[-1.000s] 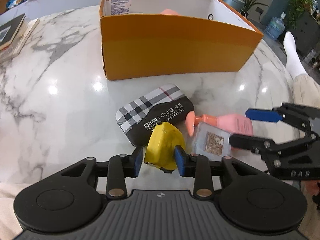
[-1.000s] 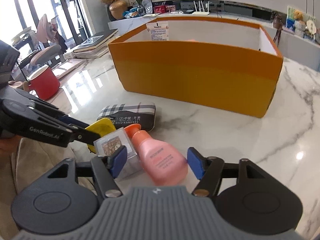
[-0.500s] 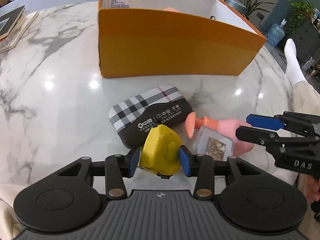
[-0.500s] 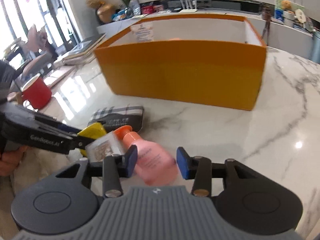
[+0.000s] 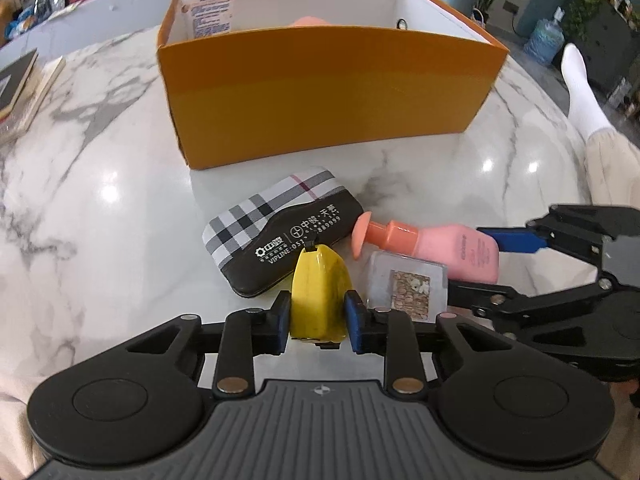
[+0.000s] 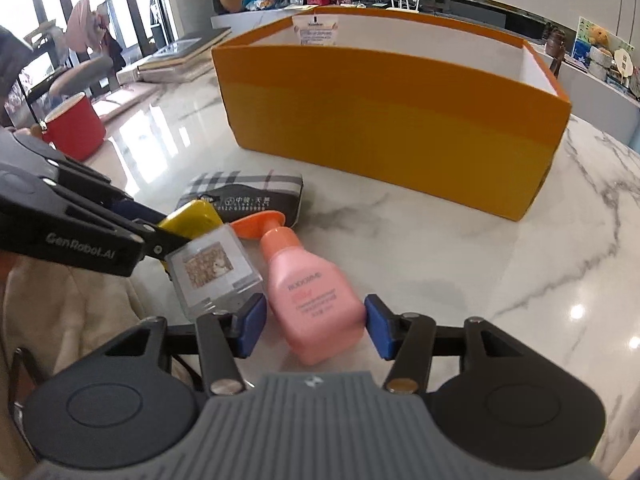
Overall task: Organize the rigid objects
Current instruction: 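Grasp the pink lotion bottle upright with the right tool, then lift and carry the tape measure and lotion bottle over the orange box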
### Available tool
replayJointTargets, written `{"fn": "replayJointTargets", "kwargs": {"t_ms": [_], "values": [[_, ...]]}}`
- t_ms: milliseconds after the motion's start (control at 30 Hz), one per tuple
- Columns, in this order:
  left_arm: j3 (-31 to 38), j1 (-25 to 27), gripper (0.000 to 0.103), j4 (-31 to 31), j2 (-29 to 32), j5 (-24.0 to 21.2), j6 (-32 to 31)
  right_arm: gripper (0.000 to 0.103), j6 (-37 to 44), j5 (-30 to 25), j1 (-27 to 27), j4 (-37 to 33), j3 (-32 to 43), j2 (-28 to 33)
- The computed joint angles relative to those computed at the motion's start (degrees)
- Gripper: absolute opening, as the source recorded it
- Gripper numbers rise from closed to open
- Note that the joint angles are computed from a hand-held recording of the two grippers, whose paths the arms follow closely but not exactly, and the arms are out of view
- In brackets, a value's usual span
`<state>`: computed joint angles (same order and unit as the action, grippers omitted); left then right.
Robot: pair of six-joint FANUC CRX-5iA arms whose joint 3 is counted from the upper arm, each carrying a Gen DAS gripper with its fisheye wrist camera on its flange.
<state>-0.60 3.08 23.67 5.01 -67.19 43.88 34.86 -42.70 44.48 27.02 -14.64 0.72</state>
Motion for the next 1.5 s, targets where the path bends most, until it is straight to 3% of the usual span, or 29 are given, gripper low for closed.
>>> {"fn": "replayJointTargets", "kwargs": {"t_ms": [600, 633, 700, 1000, 1267, 1500], "values": [[-3.7, 0.8, 0.029, 6.0, 0.4, 3.3, -1.9, 0.051, -0.6, -2.9, 0.6, 0.8, 1.6, 2.2], [-3.1, 0.8, 0.03, 5.6, 0.9, 2.6, -1.0, 0.051, -0.5, -3.0, 0.6, 0.5, 1.7, 2.3], [-2.7, 0.8, 0.023, 4.8, 1.1, 2.0, 0.0, 0.05, -0.7, -3.0, 0.5, 0.3, 1.8, 2.3], [-1.7, 0.0, 0.023, -1.4, -0.1, 3.3, 1.7, 0.053, -3.0, -3.3, 0.8, 3.7, 1.0, 2.1], [-2.1, -0.2, 0.024, -0.8, 0.2, 4.0, 1.3, 0.054, -3.1, 0.0, -0.4, 5.1, 0.6, 3.1], [-2.7, 0.3, 0.023, 0.3, 0.0, 4.1, 1.6, 0.048, -1.8, 0.3, -1.1, 2.3, 1.8, 4.0]]}}
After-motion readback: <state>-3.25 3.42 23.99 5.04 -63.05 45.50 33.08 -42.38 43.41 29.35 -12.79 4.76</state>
